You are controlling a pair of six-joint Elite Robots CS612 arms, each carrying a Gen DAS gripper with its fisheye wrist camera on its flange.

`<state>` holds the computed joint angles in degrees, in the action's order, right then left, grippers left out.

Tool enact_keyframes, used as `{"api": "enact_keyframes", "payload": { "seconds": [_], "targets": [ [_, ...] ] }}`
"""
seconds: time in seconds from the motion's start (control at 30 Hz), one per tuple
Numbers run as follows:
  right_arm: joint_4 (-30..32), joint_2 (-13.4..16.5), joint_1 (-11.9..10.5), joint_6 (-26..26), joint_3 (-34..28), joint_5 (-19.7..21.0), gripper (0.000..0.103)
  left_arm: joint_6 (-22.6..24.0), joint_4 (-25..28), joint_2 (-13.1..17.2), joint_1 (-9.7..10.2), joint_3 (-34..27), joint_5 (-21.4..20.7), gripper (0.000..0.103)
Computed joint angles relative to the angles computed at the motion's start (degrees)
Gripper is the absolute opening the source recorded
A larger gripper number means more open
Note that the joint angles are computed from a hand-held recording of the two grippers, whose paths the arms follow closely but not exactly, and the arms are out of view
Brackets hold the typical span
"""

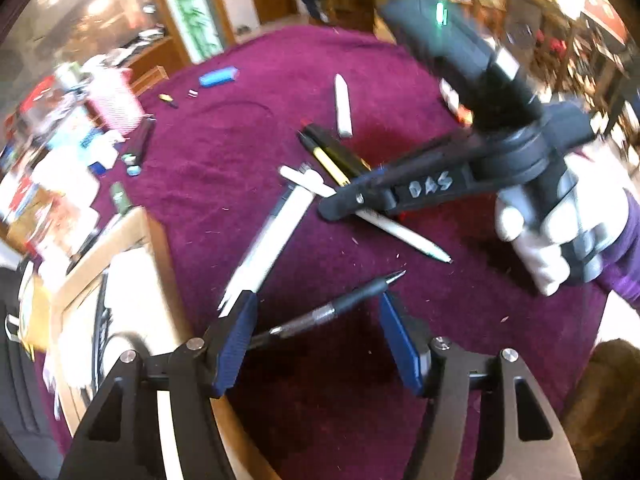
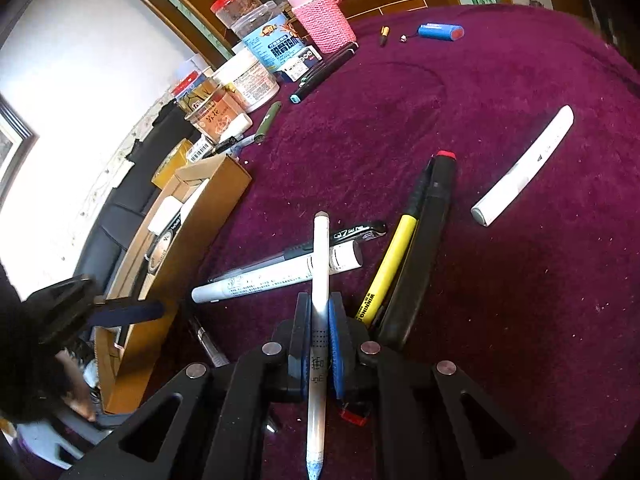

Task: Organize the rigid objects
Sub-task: 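Grasp a clear ballpoint pen with the left tool while the right tool holds the white pen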

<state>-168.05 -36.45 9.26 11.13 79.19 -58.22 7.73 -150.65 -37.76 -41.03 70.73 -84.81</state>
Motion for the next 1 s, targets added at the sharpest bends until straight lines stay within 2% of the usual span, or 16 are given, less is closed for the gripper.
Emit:
{"api": "enact_keyframes", "payload": {
  "seconds": [0.07, 0.1, 0.13, 0.17, 0.23, 0.27, 0.3, 0.33, 0.37, 0.43, 0.47, 0.7, 0.83, 0.9, 0.97, 1.0],
  "targets": [
    [-0.2, 0.1, -0.2, 0.4, 0.0, 0.9, 0.008, 2.3, 5.5, 1.8, -0.21, -3.1, 2.3, 0.065],
    [-0.3, 0.1, -0.2, 0.5, 0.0, 1.1, 0.008, 2.2, 5.6, 1.9, -0.04, -3.3, 2.0, 0.071],
    [-0.4, 0.2, -0.3, 0.6, 0.0, 1.3, 0.008, 1.6, 7.6, 2.2, 0.27, -4.2, 0.8, 0.086],
    [-0.4, 0.2, -0.3, 0.7, -0.1, 1.5, 0.008, 0.2, 10.2, 2.7, 0.54, -5.3, -0.1, 0.087],
    [-0.5, 0.3, -0.3, 0.8, -0.1, 1.7, 0.008, -3.3, 9.9, 2.8, 1.28, -5.2, -2.8, 0.085],
    [-0.5, 0.3, -0.4, 0.8, -0.1, 1.9, 0.008, -3.6, 9.6, 2.6, 1.43, -4.8, -4.0, 0.072],
    [-0.5, 0.3, -0.4, 0.8, -0.1, 1.9, 0.008, -3.8, 8.8, 2.3, 1.57, -4.1, -5.9, 0.065],
    [-0.4, 0.3, -0.4, 0.8, -0.2, 2.0, 0.008, -3.9, 8.2, 1.8, 1.38, -3.3, -5.4, 0.056],
    [-0.5, 0.3, -0.4, 0.8, -0.1, 2.0, 0.008, -3.7, 7.8, 1.3, 1.34, -2.5, -6.6, 0.032],
    [-0.5, 0.3, -0.4, 0.8, -0.1, 1.9, 0.008, -4.4, 6.8, 0.5, 0.97, -0.9, -6.8, 0.018],
    [-0.5, 0.3, -0.4, 0.8, -0.1, 1.9, 0.008, -4.9, 6.2, 0.1, 0.85, -0.1, -6.7, 0.017],
    [-0.4, 0.1, -0.3, 0.6, 0.0, 1.2, 0.008, -13.1, 2.2, -0.5, 1.26, 2.2, -9.5, 0.017],
    [-0.2, 0.1, -0.2, 0.4, -0.1, 1.0, 0.008, -16.0, 0.6, -0.5, 1.40, 2.6, -10.0, 0.017],
    [0.0, 0.1, -0.3, 0.4, -0.1, 1.0, 0.008, -16.6, -0.1, -0.4, 1.39, 2.6, -10.4, 0.024],
    [0.0, 0.1, -0.2, 0.3, -0.1, 0.8, 0.009, -16.0, -0.8, -0.1, 1.17, 2.5, -10.8, 0.044],
    [0.0, 0.0, -0.2, 0.3, 0.0, 0.7, 0.009, -14.7, -0.7, -0.3, 0.54, 2.7, -9.2, 0.050]
  ]
}}
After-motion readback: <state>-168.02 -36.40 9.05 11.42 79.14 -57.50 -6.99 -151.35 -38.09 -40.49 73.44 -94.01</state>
